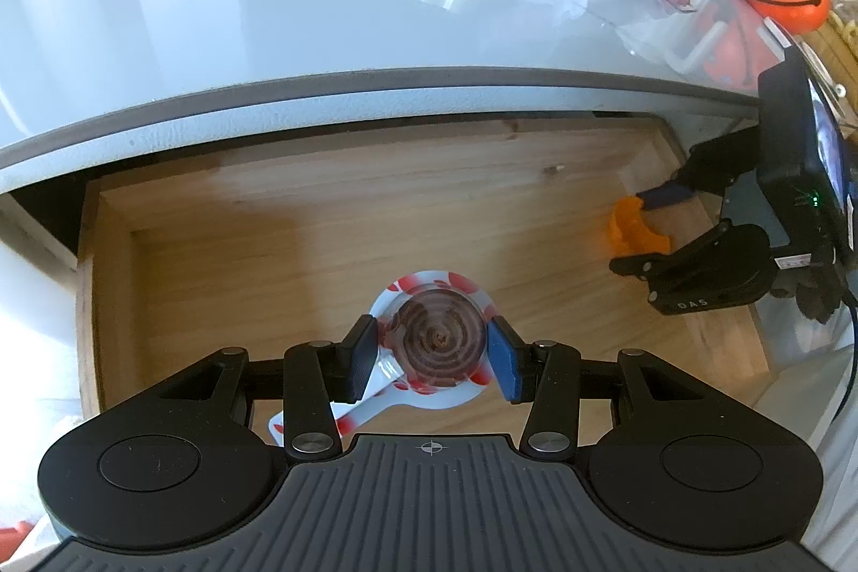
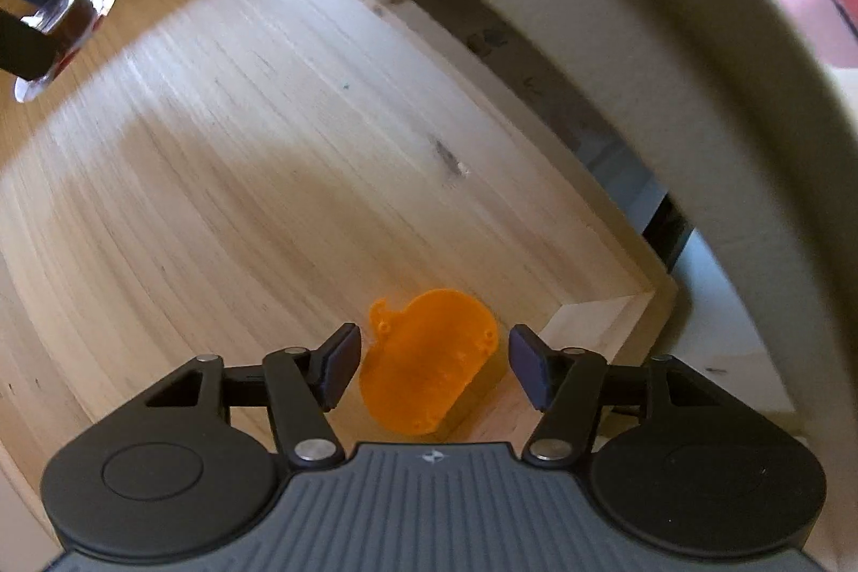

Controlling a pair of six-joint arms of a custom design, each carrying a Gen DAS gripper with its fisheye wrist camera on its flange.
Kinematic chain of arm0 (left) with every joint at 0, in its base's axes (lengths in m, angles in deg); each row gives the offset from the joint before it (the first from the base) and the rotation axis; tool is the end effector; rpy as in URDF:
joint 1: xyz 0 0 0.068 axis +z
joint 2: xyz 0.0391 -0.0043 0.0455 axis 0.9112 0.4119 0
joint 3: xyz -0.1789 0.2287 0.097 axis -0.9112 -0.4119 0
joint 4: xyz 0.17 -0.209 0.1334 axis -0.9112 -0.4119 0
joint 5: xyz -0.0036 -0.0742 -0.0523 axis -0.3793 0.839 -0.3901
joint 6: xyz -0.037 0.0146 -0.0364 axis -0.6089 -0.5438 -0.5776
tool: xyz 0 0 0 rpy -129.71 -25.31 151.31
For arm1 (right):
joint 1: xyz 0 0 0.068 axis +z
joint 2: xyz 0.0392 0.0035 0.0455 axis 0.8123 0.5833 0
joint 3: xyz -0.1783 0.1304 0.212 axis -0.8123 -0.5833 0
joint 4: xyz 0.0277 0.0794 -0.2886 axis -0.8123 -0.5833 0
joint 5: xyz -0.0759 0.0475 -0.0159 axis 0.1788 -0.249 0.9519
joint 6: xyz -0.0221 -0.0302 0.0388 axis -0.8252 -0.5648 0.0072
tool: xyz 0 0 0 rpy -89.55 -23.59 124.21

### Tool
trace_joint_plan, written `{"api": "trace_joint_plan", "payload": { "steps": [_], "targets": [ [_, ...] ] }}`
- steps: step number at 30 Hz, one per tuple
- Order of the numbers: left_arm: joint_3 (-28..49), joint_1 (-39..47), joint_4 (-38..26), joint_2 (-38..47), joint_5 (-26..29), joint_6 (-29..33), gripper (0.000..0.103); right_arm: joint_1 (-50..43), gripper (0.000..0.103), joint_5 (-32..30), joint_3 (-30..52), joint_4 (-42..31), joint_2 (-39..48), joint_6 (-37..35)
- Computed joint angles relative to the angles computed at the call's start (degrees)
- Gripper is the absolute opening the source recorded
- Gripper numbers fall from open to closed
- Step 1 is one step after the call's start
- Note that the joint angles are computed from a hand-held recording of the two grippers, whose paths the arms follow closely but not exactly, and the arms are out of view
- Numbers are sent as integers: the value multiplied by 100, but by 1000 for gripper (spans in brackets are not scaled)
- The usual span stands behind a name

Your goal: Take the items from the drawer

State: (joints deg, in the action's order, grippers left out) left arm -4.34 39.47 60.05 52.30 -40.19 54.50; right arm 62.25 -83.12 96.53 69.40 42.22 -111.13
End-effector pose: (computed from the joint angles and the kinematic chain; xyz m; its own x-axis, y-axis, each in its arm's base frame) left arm 0.2010 -0.1064 0.1542 -0.8499 0.3111 -0.4253 0.4281 0.8783 -0.2130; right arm 0.2413 0.0301 0.0987 -0.7995 -0.5657 -0.2020 -0.5299 0.8226 -0.2062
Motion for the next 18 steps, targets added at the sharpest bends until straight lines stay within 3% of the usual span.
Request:
{"api": "trace_joint_plan", "payload": {
  "steps": [2, 7, 11, 16, 18],
  "targets": [
    [17, 52, -7, 39, 67, 9, 49, -72, 50, -98, 9, -45, -23, 65],
    [31, 202, -11, 91, 243, -35, 49, -218, 49, -518, -122, -130, -519, 157],
    [-44, 191, 49, -51, 230, -16, 49, 17, 49, -908, -96, -712, -1018, 167],
    [-229, -169, 78, -683, -169, 141, 49, 603, 49, -1196, -164, -1501, -2380, 282],
    [-101, -196, -373, -1116, 186, 218, 49, 640, 49, -1413, -17, -1942, -3053, 358]
  ]
}}
